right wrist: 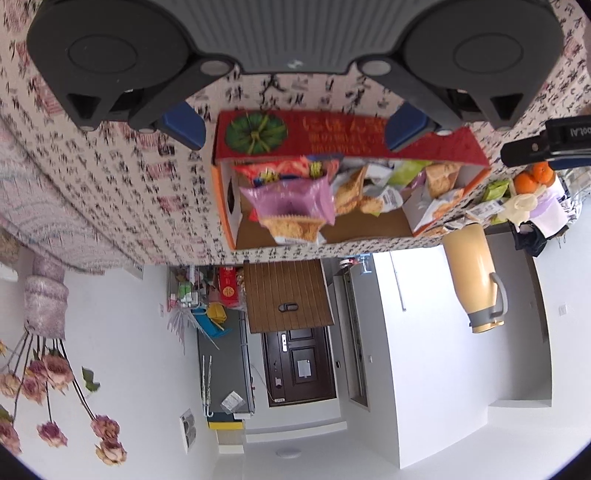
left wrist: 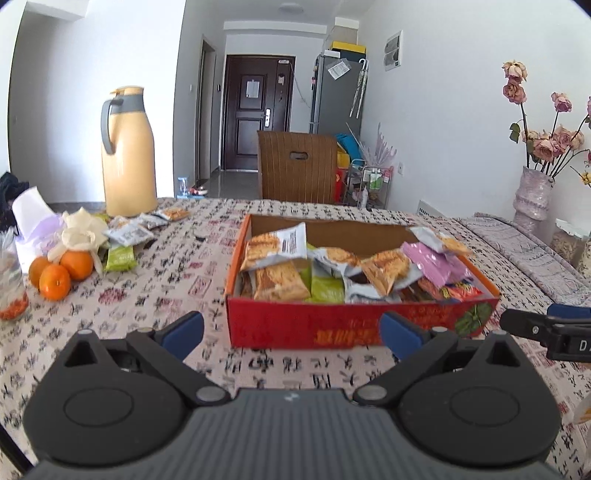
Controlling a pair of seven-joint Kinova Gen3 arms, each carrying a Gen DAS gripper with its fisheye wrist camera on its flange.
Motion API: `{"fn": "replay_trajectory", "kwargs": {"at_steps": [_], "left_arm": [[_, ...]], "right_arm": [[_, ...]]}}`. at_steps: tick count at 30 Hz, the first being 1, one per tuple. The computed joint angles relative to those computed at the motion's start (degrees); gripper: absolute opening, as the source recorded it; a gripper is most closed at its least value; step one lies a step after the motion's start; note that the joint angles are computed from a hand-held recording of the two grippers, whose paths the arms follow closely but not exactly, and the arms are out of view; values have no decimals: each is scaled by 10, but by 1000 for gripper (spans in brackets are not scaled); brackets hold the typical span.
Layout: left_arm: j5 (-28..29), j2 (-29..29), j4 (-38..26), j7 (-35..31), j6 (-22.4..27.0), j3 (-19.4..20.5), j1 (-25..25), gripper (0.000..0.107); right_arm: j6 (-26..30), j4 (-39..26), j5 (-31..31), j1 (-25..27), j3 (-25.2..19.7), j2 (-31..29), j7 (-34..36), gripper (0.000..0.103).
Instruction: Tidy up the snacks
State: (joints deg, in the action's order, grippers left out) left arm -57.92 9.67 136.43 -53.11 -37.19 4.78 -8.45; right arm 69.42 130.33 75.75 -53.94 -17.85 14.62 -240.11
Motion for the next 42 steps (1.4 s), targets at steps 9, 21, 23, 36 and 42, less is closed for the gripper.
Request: {"fn": "replay_trajectory", "kwargs": {"at_steps": [9, 21, 23, 36, 42], "left_arm": [[48, -1, 47, -71, 1, -12, -9, 103], [40, -7, 59, -75, 7, -8, -15, 103], [38, -7, 60, -74, 6, -7, -17, 103], [50, -6, 60, -84, 16, -4, -12, 103], [54, -6, 61, -89, 17, -2, -10, 103]], "right_arm": [[19, 7, -39, -50, -17, 17, -49, 103], [13, 5, -48, -66, -13, 26, -59, 103], [15, 4, -49, -68, -12, 26, -58, 103], [10, 6, -47, -66, -11, 26, -57, 103], [9, 5, -47, -66, -10, 27, -58, 103]]}}
